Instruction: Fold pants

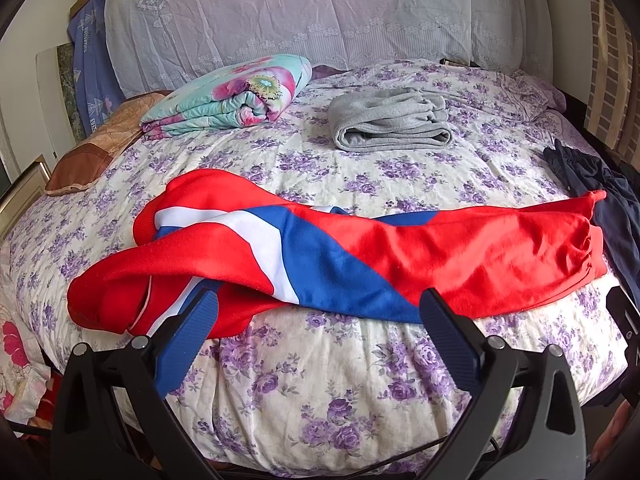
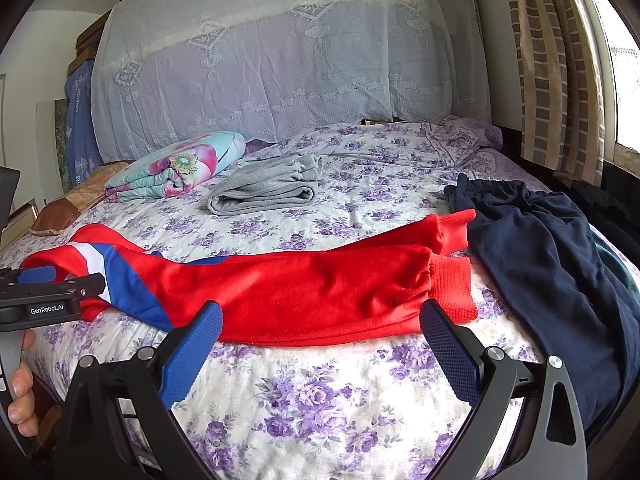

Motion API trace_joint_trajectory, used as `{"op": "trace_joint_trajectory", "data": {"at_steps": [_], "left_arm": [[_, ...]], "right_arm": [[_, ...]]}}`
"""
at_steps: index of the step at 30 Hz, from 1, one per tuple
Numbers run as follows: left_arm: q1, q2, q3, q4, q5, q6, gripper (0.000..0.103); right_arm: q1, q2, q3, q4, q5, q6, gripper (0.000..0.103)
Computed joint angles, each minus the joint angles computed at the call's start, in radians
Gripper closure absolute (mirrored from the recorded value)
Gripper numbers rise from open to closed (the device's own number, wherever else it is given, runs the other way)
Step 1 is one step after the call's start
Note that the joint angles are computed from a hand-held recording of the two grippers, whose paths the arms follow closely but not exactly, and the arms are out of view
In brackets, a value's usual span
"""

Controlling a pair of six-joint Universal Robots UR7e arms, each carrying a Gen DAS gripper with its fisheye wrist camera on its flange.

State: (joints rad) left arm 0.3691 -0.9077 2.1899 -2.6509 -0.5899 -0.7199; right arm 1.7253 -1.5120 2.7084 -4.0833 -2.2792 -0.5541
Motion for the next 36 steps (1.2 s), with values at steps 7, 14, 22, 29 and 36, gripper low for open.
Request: {"op": "trace_joint_trajectory", "data": {"at_steps": [7, 14, 22, 29, 36], "left_arm": [[0.001, 0.005, 0.001, -0.004, -0.003, -0.001, 0.005], [0.002, 0.004, -0.001, -0.001, -0.003, 0.000, 0.005], [0.004, -0.023, 0.021, -0.047, -0.017, 0.014, 0.005], [0.085, -0.301, 0.024, 0.084, 0.063, 0.017, 0.005], [0.380, -0.252, -0.236, 0.288, -0.208, 0.242, 0.005]], "right_arm": [[0.003, 0.006, -0.001, -0.001, -0.003, 0.001, 0.003], [0.005, 0.010, 0.001, -0.001, -0.005, 0.005, 0.003], [0.005, 0.019, 0.003, -0.004, -0.004, 0.011, 0.003], [-0.075, -0.052, 0.007, 0.084, 0.064, 0.028, 0.003], [-0.145, -0.076, -0.025, 0.147, 0.079, 0.023, 0.003]]}}
